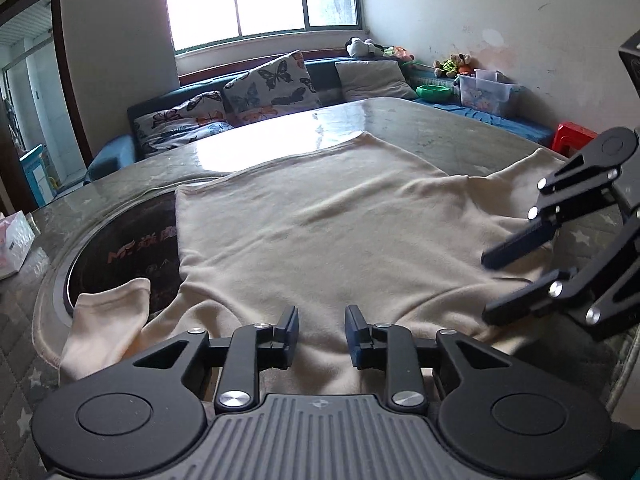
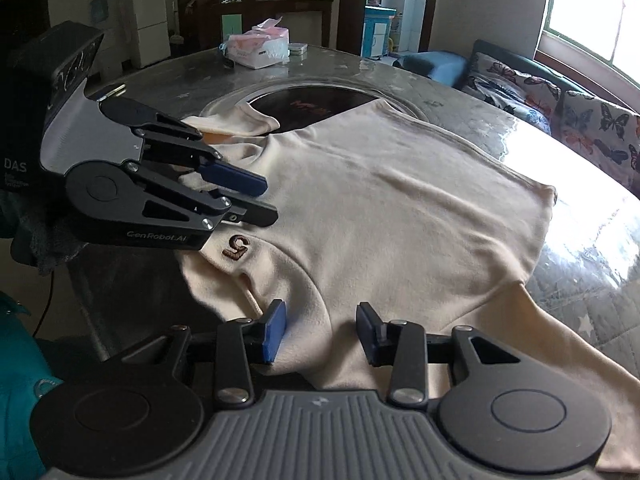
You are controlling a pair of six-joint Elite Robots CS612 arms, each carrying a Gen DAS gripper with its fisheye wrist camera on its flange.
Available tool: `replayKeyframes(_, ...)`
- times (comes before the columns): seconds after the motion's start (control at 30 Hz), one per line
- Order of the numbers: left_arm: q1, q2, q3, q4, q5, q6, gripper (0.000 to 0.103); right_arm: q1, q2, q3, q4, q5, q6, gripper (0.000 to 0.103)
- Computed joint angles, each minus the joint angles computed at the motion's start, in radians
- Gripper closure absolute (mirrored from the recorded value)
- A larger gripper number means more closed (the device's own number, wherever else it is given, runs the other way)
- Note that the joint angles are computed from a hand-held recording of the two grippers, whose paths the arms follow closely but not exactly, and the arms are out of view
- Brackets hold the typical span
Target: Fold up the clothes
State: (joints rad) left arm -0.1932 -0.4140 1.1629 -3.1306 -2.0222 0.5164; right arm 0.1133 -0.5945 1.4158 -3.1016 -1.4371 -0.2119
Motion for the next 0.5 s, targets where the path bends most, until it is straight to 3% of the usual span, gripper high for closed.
replayKeyframes(0.37,-0.016,0.010,-0.052,0.024,-0.050,-0.032,0.072,-0.023,-0.007,0.030,-0.063,0.030,0.138,0.060)
replayKeyframes(0.5,-0.027,0.013,-0.052,0.042,-0.059,-0.033,0.072,-0.039,-0.025,0.077,-0.131,-0.048,0.231,0.059)
